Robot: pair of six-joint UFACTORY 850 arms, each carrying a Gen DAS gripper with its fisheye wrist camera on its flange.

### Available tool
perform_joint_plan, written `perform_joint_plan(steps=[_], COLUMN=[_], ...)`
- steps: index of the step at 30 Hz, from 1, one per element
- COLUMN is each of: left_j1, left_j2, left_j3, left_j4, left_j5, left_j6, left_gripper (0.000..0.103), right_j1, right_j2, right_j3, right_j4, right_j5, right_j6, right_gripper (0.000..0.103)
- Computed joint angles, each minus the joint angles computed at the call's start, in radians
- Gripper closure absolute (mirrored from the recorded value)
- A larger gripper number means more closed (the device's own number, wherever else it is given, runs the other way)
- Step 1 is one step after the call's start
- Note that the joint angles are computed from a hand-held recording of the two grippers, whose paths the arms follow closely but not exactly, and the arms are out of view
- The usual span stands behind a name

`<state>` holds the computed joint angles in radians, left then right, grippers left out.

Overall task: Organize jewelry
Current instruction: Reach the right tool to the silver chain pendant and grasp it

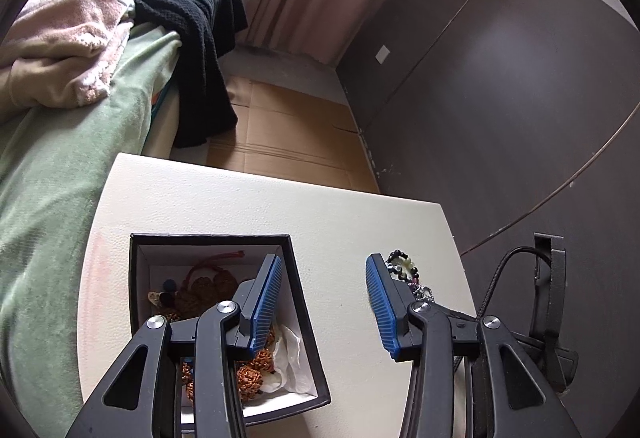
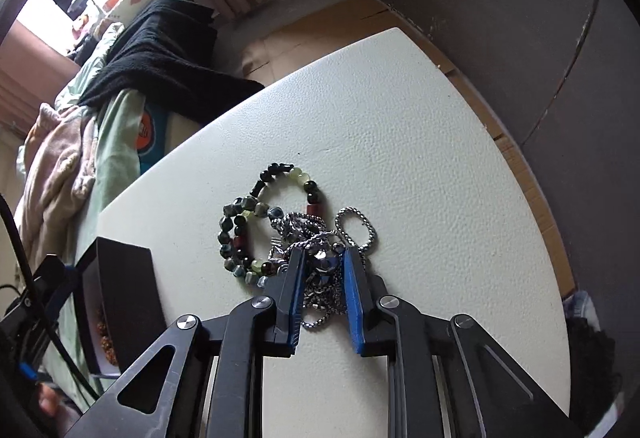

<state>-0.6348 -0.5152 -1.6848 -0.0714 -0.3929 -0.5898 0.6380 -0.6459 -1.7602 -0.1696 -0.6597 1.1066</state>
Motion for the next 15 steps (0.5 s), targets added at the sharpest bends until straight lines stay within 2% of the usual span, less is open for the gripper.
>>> perform_joint_plan(steps=[7,15], left_j1=[-0.008,-0.051], left_j2=[-0.018,-0.075], left_j3=[-0.025,-0.118], left_j4=[0.004,0.05], left_j5=[-0.009,-0.078], left_j6=[0.005,0.033], left_gripper=[0.058,0.058], right_j1=[-0.021,-0.036], right_j2=[0.074,0.166], right_j3=[0.115,0.219], right_j4=[0.104,0.113], right_j5=[0.125,0.24], right_j6=[-0.03,0.004], right_gripper=[0.087,0.087])
